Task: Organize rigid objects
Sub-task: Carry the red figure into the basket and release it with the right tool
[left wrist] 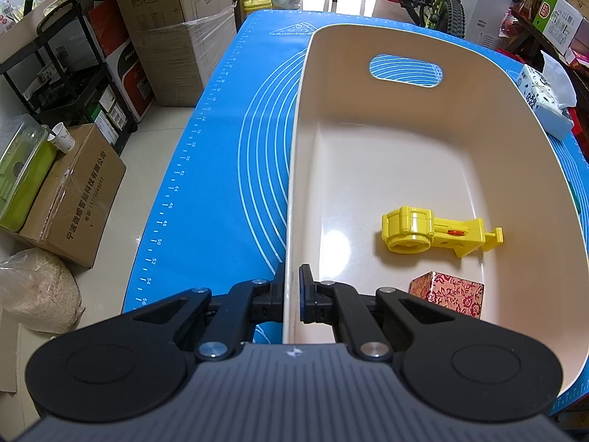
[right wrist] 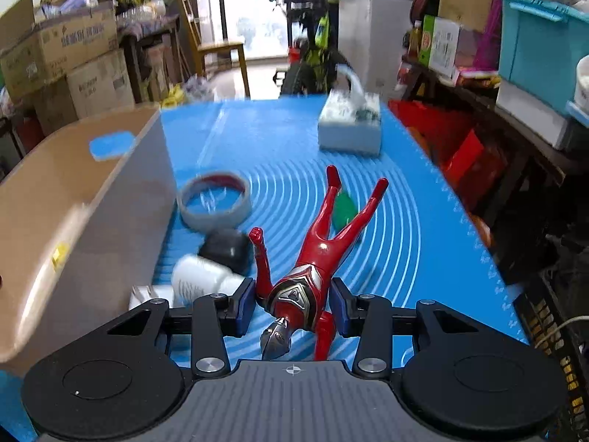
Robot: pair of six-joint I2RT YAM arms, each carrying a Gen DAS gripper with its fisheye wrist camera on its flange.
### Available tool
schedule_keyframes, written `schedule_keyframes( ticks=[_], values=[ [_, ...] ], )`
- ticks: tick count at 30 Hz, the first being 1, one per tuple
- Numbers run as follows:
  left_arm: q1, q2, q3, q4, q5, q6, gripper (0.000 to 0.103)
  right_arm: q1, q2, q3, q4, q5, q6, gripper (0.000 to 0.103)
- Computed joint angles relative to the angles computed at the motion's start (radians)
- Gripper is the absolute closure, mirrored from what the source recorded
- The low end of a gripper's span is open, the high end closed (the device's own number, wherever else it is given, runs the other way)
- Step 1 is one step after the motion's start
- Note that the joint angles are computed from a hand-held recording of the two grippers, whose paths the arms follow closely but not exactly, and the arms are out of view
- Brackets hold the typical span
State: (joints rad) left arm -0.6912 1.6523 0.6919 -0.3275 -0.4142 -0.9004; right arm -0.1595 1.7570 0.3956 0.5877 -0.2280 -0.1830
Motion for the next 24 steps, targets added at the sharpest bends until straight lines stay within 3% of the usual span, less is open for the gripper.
schedule_keyframes(
  ticks=[10, 15, 24],
  values=[
    [0.000, -0.008, -0.006, -0.001, -0.001, 0.003, 0.096, 0.090, -0.185, -0.047, 0.079, -0.039, 0.087, 0.054],
    [0.000, -0.007, -0.005, -0.001, -0.001, 0.003, 0.096, 0.176, -0.271, -0.033, 0.060, -0.055, 0.113, 0.054],
    [-0.003, 0.004, 0.008, 0.000, -0.001, 0.008, 0.096, 0.384, -0.170, 0.050, 0.034, -0.039, 0.080, 0.054]
  ],
)
